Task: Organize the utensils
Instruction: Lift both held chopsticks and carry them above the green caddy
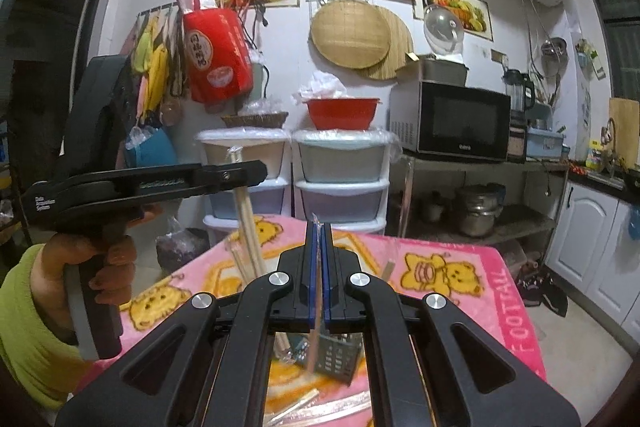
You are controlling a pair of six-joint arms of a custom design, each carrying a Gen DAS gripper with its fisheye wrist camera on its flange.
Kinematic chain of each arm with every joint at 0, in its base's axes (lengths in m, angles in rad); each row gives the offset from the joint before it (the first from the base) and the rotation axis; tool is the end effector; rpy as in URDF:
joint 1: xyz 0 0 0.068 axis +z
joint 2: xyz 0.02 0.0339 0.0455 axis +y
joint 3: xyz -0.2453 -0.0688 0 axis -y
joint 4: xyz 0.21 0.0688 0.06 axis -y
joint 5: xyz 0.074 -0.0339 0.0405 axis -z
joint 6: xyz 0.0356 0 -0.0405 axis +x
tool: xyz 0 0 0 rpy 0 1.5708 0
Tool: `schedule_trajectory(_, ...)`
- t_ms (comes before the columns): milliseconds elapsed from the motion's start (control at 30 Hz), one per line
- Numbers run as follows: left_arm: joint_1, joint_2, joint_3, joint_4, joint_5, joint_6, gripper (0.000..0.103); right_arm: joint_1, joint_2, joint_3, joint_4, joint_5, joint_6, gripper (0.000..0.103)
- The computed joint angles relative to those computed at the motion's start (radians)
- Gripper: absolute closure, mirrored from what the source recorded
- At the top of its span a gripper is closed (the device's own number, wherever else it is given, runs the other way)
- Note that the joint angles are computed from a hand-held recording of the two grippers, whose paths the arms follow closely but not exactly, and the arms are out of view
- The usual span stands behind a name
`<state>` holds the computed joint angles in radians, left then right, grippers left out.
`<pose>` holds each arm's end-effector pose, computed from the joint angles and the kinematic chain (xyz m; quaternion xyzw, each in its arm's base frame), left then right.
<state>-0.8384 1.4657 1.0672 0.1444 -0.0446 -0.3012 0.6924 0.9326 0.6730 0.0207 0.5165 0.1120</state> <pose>0.2132 -0.2348 0.3037 0.1967 0.7661 -0.3151 0.5245 0.1607 0.1104 0.2898 -0.0664 0.7736 0.0490 0.6283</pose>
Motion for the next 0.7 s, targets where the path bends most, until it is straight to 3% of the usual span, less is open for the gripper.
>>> schedule_trajectory(200,0.016,0.005,0.058,-0.006,-0.020,0.011,0.100,-0.008,0.029,0.064,0.015,-0.003,-0.045,0.101)
schedule_trajectory(700,0.044,0.025,0.073,0.075,-0.179,0.082,0.100,-0.079,0.113,0.217,0.053,-0.065,-0.128,0.101)
